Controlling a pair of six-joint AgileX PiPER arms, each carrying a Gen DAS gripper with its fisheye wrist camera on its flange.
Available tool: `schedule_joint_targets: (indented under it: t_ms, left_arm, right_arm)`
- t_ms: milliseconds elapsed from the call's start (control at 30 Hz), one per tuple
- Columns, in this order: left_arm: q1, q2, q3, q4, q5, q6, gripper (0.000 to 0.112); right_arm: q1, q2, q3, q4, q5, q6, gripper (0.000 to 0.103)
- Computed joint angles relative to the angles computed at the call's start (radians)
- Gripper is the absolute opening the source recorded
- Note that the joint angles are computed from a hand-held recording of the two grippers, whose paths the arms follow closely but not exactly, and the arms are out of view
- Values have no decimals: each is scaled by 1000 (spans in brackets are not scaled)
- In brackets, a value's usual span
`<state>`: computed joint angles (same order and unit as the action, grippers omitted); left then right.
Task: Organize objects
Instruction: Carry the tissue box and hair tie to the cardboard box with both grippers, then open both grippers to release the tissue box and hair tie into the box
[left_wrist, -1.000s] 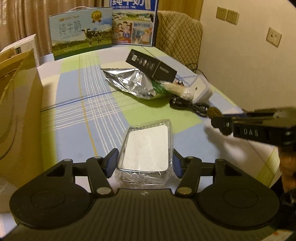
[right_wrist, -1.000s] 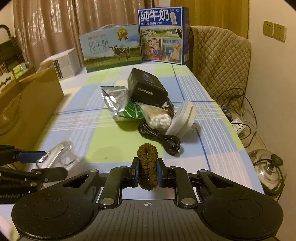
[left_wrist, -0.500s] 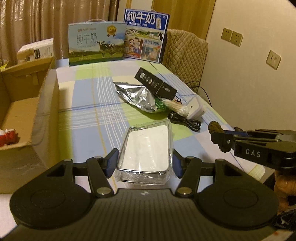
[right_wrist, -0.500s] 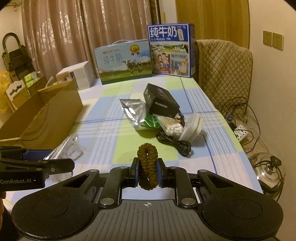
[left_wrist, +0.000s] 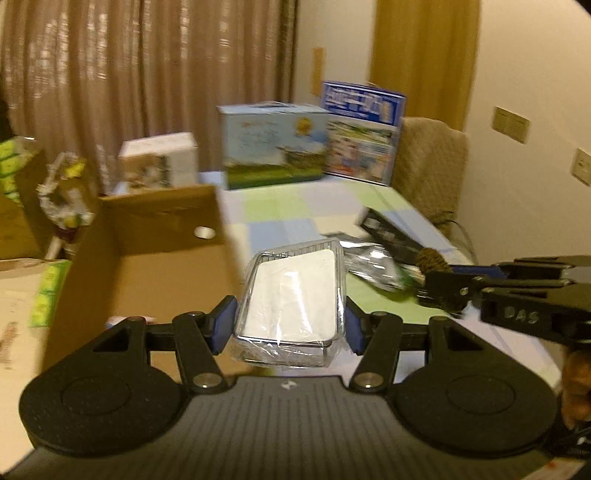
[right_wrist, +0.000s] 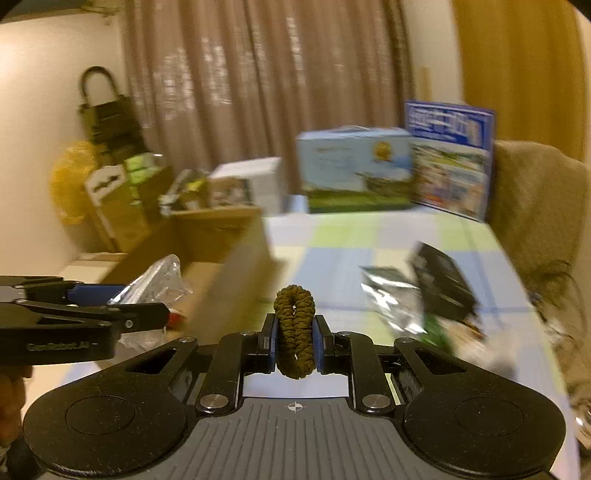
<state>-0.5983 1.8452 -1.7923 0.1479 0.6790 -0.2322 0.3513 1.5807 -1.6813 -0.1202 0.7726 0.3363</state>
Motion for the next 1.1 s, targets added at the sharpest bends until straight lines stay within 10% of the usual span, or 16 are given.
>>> schedule_joint_targets:
  t_ms: [467, 567, 1100]
  left_arm:
    - [272, 32, -57, -129, 46, 178, 55]
    - [294, 53, -55, -175, 22, 203, 71]
    - [335, -5, 68, -149, -61, 168, 74]
  right_arm:
    - [76, 435, -598, 107, 192, -60, 16]
    - [76, 490, -677, 126, 221, -65, 16]
    - [79, 574, -793, 229, 268, -100, 27]
